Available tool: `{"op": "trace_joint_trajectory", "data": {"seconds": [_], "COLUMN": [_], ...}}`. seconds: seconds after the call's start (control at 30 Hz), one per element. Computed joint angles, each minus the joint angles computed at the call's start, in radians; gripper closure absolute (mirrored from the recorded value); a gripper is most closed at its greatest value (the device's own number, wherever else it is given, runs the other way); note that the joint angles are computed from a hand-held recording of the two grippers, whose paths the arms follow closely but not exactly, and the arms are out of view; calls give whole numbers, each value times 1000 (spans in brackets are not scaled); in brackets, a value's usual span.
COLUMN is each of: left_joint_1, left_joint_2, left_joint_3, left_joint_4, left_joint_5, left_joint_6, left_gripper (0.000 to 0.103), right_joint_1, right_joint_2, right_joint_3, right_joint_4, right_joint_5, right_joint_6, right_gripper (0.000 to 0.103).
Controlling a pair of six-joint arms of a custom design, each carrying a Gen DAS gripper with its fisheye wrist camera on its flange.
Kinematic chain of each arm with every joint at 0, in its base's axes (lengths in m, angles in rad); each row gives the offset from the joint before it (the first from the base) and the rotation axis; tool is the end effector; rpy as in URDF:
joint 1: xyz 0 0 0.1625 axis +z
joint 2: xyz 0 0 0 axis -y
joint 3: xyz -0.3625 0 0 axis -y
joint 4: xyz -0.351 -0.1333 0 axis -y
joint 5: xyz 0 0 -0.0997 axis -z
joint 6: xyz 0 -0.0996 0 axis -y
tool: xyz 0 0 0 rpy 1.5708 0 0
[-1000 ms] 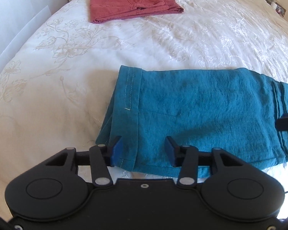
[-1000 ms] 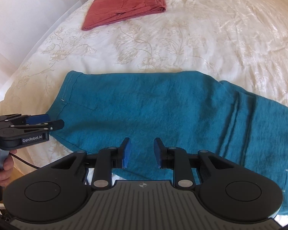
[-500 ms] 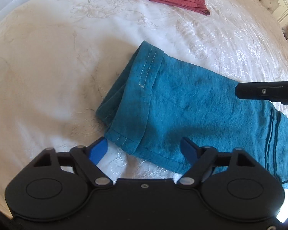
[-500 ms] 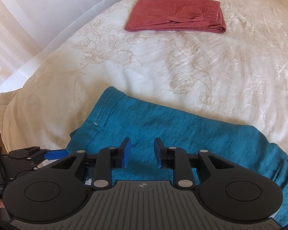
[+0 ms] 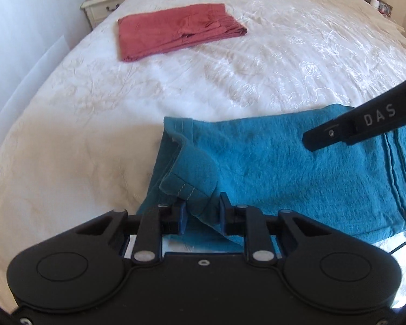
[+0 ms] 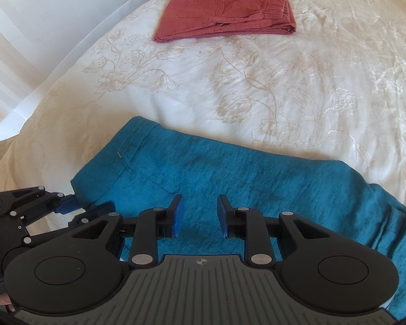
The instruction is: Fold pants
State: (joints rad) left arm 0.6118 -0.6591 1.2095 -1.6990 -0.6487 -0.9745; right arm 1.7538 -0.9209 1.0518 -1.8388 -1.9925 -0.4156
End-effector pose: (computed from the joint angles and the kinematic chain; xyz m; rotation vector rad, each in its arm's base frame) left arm -0.4116 -0.5486 0.1052 0.2185 2.2155 -0.6357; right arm 0.2145 -0.6504 0.3289 0.7596 -2.5965 0.1173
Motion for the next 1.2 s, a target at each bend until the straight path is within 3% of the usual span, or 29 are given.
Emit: {"op": "trace_joint_trajectory", "data": {"seconds": [0.07, 0.13, 0.23, 0.3, 0.4, 0.53, 0.7, 0.93, 1.2], "left_joint_1": [-1, 16, 71, 118, 138, 121, 63, 80, 140], "left_joint_2": [2, 3, -7, -27, -100, -147, -142, -180, -127], "left_joint_3": [9, 4, 5, 15, 139, 206, 200, 294, 276], "left_joint_4": [-70, -86, -44, -10, -178, -279, -141, -283, -437], "left_joint_5": [37, 34, -59, -176, -220, -203, -71, -117, -131], "left_joint_6": [68, 66, -57, -161, -198, -187, -225, -246, -89], "left_gripper": [73, 73, 72, 69, 64, 52, 19, 19, 19], "right_joint_1": [-5, -9, -12, -11, -10, -9, -9, -10, -9], "right_joint_2": [-8, -14, -15, -15, -15, -13, -17, -25, -35], "right_joint_3": [6, 7, 6, 3, 1, -3, 4, 18, 25], "right_joint_4": [-4, -4, -1, 3, 4, 14, 21, 27, 23], "right_joint_5": [1, -1, -5, -5, 1, 3, 3, -6, -21], "right_joint_6": [14, 26, 36, 37, 37, 42, 49, 71, 86], "right_gripper": [77, 77, 77, 77, 77, 77, 77, 77, 77]}}
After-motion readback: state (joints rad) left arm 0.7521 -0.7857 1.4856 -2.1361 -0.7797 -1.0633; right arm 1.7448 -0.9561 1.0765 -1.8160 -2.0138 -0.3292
